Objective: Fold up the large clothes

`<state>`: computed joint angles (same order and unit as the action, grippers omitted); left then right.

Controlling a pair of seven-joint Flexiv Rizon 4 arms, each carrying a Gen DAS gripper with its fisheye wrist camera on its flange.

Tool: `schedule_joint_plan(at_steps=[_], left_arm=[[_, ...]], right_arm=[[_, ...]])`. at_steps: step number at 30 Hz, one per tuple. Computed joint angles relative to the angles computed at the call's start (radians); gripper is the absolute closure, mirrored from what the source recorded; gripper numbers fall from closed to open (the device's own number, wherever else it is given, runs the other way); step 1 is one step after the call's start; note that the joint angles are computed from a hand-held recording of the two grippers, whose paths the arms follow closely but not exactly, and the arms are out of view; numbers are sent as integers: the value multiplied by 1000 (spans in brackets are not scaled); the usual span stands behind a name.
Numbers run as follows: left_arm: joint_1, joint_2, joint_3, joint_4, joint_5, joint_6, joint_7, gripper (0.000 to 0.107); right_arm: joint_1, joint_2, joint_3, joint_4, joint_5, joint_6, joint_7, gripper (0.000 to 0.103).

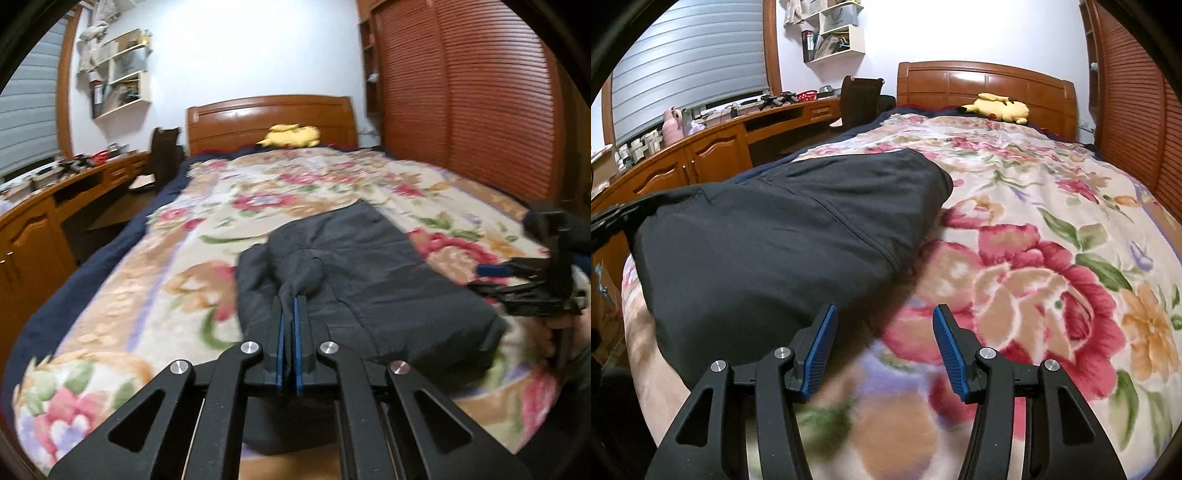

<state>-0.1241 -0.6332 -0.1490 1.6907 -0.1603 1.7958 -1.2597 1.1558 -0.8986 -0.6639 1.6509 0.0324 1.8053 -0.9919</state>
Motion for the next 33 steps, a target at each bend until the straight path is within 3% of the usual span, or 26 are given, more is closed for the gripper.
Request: schedule_joint_plan(at_steps=[2, 8, 12, 20, 21, 22, 25, 27, 30, 33], left_arm=[[-80, -11, 116, -12, -36, -12, -16, 102], [-148, -16, 217, -4, -63, -47, -44, 104], [-85, 4, 136, 29, -41, -35, -36, 104], [-52, 34, 93, 74, -37, -25, -52, 101], [-41, 39, 82, 83, -33, -21, -53, 89], [-24, 43, 63, 92, -27, -16, -52, 70], [35, 51, 0, 116, -5, -12, -45, 39], [57, 51, -19, 129, 2, -2, -49, 30], [95, 52, -52, 143, 12, -8, -52, 30], [103, 46, -53, 140, 12, -30, -48, 30]], right_arm=[[2, -1, -4, 2, 1, 6, -4, 47], [-16, 4, 20, -6, -3, 5, -18, 47], [-23, 5, 29, -13, -9, 0, -22, 47], [-28, 5, 32, -13, -7, 7, -23, 47], [-31, 7, 36, -11, -7, 11, -25, 47], [-33, 9, 38, -10, -6, 14, -28, 47], [-28, 6, 29, -11, 0, 15, -36, 47], [-22, 3, 19, -15, 6, 17, -39, 47], [-21, 0, 6, -30, 13, 10, -36, 47], [-64, 16, 49, -60, -4, 3, -34, 47]])
